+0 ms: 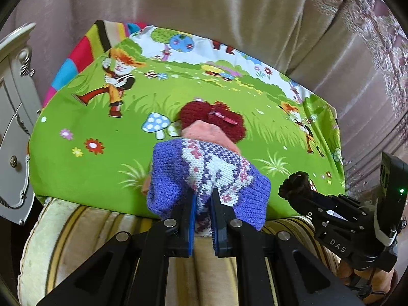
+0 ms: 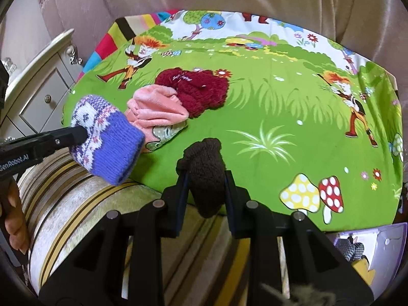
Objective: Organize soft objects
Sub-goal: 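Lift the purple mitten and brown knit piece and carry both over the box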
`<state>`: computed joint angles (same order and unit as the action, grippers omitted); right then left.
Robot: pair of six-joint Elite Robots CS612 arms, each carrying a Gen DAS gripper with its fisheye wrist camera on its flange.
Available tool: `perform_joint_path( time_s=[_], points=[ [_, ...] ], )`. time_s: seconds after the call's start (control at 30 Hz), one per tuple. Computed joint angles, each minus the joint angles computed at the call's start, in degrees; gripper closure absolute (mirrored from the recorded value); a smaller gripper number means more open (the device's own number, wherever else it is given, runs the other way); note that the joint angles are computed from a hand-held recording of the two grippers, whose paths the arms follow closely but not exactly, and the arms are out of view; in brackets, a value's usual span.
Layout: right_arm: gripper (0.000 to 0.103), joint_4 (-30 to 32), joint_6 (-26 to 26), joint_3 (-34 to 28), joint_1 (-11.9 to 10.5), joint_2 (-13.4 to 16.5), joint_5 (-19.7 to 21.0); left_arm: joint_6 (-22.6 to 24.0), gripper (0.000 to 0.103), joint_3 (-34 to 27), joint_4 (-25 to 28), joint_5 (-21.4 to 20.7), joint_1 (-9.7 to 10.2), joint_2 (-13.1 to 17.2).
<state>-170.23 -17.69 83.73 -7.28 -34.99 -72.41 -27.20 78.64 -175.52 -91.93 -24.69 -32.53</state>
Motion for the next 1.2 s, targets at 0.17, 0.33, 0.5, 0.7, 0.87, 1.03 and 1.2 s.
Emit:
perform_joint_path(
  time_s=[0.17,0.33,0.5,0.7,0.87,1.03,1.2],
  points=[
    [0.073,-2.1,1.4,2.0,-1.2,-0.9,0.9,1.4,0.092,-0.3,0.6,0.1,-0.98,-0.2],
    [0.072,-4.4,3.3,4.1,-2.7,-1.9,1.7,3.4,0.092,-0.7,0.9,-0.1,-2.11,-0.4],
    [0.072,-6.9,5.2,6.2,-4.3,-2.7,2.3,5.1,0.092,-1.7,2.2,-0.7,-3.18,-0.1],
    [0.073,-9.8,8.2,8.4,-6.7,-3.4,2.0,7.5,0.092,-2.9,3.4,-1.6,-4.80,0.1],
    [0.072,-12.2,11.1,10.2,-8.9,-4.0,0.8,9.8,0.092,-4.7,4.9,-3.1,-6.29,0.7],
    [0.072,-14.3,13.7,11.9,-10.8,-4.6,-1.2,12.5,0.092,-6.7,6.3,-4.7,-7.82,1.4],
    [0.072,-16.1,15.8,13.2,-12.6,-4.9,-3.4,15.0,0.092,-8.6,7.9,-6.7,-9.20,2.2]
  ],
)
